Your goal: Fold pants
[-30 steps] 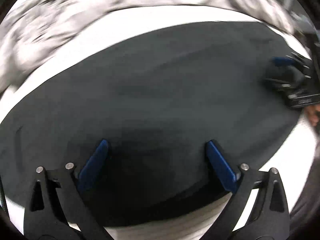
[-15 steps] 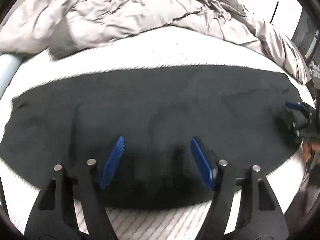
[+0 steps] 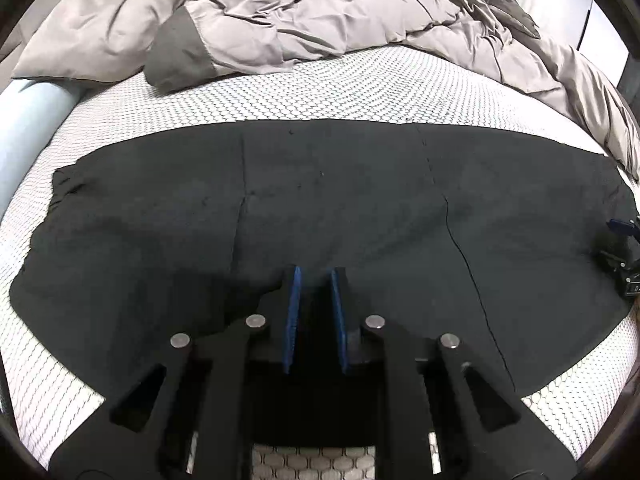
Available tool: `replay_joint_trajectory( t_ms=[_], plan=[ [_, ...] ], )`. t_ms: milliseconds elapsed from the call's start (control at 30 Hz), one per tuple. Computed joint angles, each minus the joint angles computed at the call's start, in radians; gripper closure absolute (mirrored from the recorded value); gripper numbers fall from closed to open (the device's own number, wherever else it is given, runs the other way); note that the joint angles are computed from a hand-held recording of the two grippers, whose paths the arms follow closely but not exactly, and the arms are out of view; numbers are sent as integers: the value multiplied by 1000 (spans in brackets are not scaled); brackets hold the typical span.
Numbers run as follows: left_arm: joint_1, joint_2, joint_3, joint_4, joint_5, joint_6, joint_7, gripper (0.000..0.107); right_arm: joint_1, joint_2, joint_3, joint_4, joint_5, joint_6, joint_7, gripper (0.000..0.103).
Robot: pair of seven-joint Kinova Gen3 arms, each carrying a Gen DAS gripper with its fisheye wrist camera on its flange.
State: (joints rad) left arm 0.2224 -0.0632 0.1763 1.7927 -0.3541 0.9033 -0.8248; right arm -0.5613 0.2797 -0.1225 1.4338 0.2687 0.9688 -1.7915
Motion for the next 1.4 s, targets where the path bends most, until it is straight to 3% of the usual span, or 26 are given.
replay_joint_trajectory(
  t_ms=[67,200,300,400,500,567,667,733,767,833,867,967,1067,1100,1200,1267,1333,1400],
  plan=[
    [41,10,-36,-27,10,-6,15,93,2,-6,3,-1,-3,3,-10,4],
    [170,82,-193,-118,71,-28,-37,93,-14,6,-7,-28,-5,-15,-27,4],
    [168,169,-223,-178,159,-33,-87,93,-40,54,-14,-88,-5,-7,-11,4],
    [178,199,-261,-203,174,-29,-116,93,-109,75,0,-102,59,8,-26,4],
    [170,189,-300,-196,157,-11,-49,94,-90,62,-1,-87,30,4,-13,4],
    [136,183,-288,-199,172,5,-45,99,-76,44,5,-60,18,-4,-24,4],
    [154,209,-269,-267,122,103,-13,98,-55,19,2,-28,3,-15,-22,4],
    [182,210,-255,-294,101,104,4,95,-46,10,-2,-18,3,-18,-13,4],
    [189,205,-253,-300,112,80,-6,91,-41,8,-5,-15,-2,-21,-8,4],
    [223,231,-266,-315,115,13,-16,54,-38,14,-5,-23,-2,-18,-5,4],
    [228,258,-253,-330,95,3,-1,49,-45,13,-5,-19,3,-19,-14,4],
    [186,380,-184,-408,71,45,5,48,-48,11,-7,-16,7,-22,-17,4],
    [194,386,-189,-406,24,45,68,52,-34,0,-12,1,-6,-36,2,4],
    [215,383,-215,-406,-4,63,99,58,-29,-4,-12,8,-9,-41,7,4],
    [325,383,-352,-397,-125,179,214,59,-21,-14,-10,22,-11,-46,7,4],
    [370,365,-426,-347,-180,211,296,55,-21,-14,-10,24,-7,-46,3,4],
    [371,306,-426,-300,-168,178,330,55,-31,-9,-8,17,10,-36,-9,4],
    [307,215,-352,-234,-149,96,299,55,-40,-4,-7,10,23,-29,-20,4]
  ],
)
